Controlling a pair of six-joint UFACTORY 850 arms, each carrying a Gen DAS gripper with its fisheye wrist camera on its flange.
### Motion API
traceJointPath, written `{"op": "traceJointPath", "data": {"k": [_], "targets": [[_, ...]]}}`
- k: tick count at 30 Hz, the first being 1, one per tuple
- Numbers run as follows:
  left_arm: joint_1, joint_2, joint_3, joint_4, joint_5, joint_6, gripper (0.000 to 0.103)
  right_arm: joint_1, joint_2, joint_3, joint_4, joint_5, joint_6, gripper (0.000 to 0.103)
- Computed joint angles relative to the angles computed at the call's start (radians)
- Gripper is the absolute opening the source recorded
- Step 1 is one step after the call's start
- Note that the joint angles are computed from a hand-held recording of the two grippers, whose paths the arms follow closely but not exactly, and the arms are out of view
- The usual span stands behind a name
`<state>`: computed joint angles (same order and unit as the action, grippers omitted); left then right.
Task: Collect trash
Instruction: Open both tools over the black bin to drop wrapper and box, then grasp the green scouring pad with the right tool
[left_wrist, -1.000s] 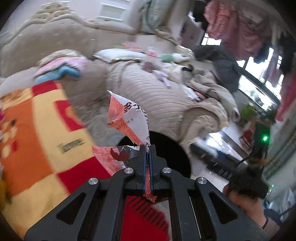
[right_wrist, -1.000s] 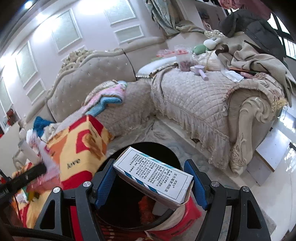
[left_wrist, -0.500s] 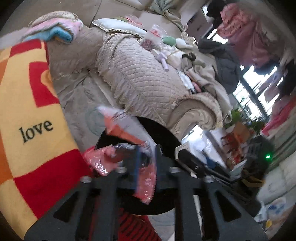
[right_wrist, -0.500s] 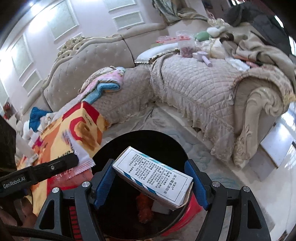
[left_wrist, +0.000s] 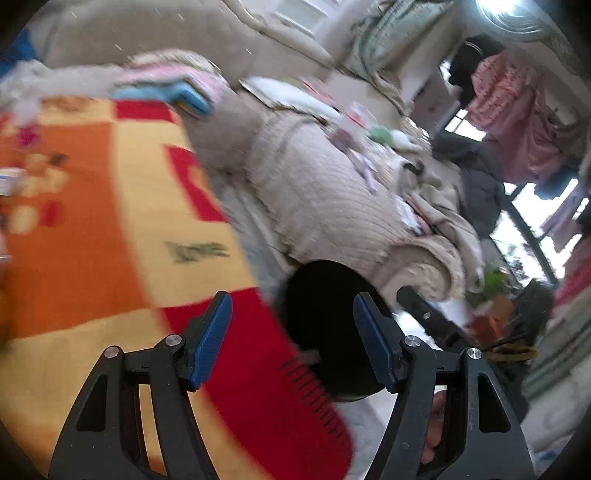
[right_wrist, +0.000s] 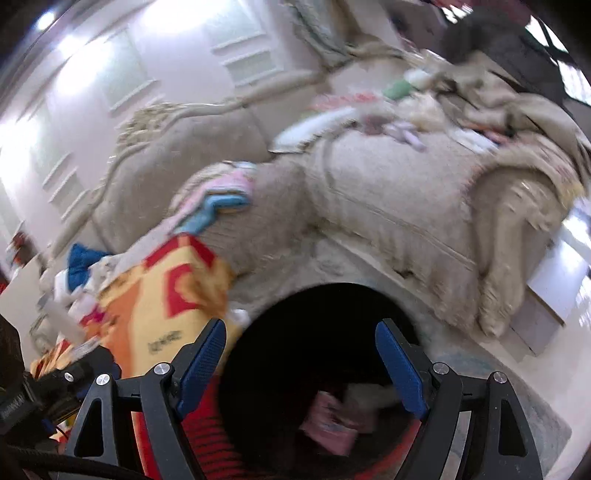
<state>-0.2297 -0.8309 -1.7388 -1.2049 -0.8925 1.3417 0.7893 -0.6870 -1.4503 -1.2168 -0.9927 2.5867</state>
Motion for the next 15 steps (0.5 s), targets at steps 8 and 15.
{"op": "traceJointPath", "data": {"k": [8, 15], "targets": [[0.169, 0.091, 0.119, -0.131, 0.218, 0.110, 0.067, 0.011, -0.265, -0.449, -0.065, 0.181, -0.417, 0.081], [0.310, 0.085, 0.122, -0.378, 0.419, 0.044, 0.067, -0.003, -0.548, -0.921, 0.149, 0.417, -0.878, 0.082]]}}
